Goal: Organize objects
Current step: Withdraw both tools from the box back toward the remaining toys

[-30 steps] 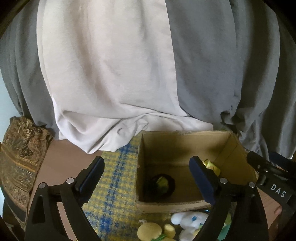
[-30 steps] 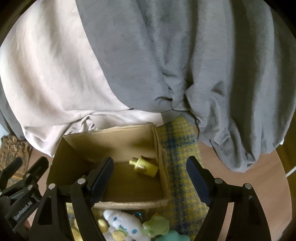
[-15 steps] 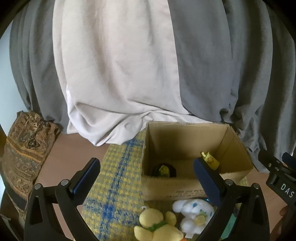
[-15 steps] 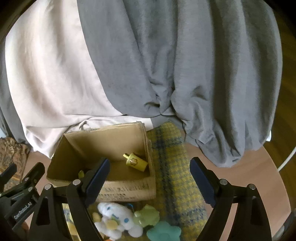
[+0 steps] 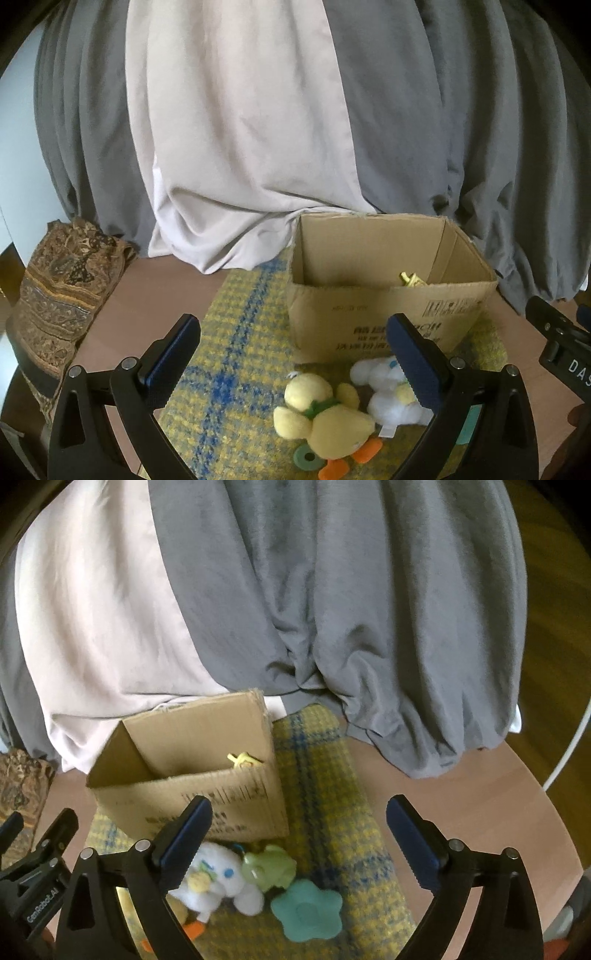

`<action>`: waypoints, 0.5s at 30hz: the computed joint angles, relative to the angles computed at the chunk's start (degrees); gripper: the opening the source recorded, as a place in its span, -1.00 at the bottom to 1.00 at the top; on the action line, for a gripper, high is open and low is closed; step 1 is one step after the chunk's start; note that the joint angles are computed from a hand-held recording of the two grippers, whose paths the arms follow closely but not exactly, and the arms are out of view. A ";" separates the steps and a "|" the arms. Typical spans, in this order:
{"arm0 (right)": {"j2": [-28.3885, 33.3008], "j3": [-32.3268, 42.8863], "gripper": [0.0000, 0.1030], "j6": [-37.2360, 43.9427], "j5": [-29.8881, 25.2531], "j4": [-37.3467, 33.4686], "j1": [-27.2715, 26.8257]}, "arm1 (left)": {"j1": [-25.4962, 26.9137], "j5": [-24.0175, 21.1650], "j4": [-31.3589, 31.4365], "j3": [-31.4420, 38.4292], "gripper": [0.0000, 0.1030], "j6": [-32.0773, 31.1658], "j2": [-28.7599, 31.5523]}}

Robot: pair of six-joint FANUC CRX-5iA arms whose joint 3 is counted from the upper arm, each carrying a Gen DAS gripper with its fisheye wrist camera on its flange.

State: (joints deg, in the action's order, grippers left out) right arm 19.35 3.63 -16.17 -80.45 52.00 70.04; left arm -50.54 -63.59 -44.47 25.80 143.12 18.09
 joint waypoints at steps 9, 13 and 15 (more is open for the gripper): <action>-1.42 -4.37 0.87 -3.60 0.30 -2.00 2.26 | -1.95 -0.42 -1.35 -3.84 1.00 4.26 -1.01; -1.66 -6.26 0.87 -4.97 0.28 -3.20 3.08 | -2.71 -0.79 -1.44 -4.98 1.00 5.38 -0.35; -1.81 -7.07 0.87 -5.47 0.56 -3.81 3.32 | -3.09 -1.18 -1.71 -5.41 1.00 6.04 0.03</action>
State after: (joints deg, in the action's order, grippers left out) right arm 17.54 -3.44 -21.64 -79.89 48.19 73.36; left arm -53.63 -64.77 -46.17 20.39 149.16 18.12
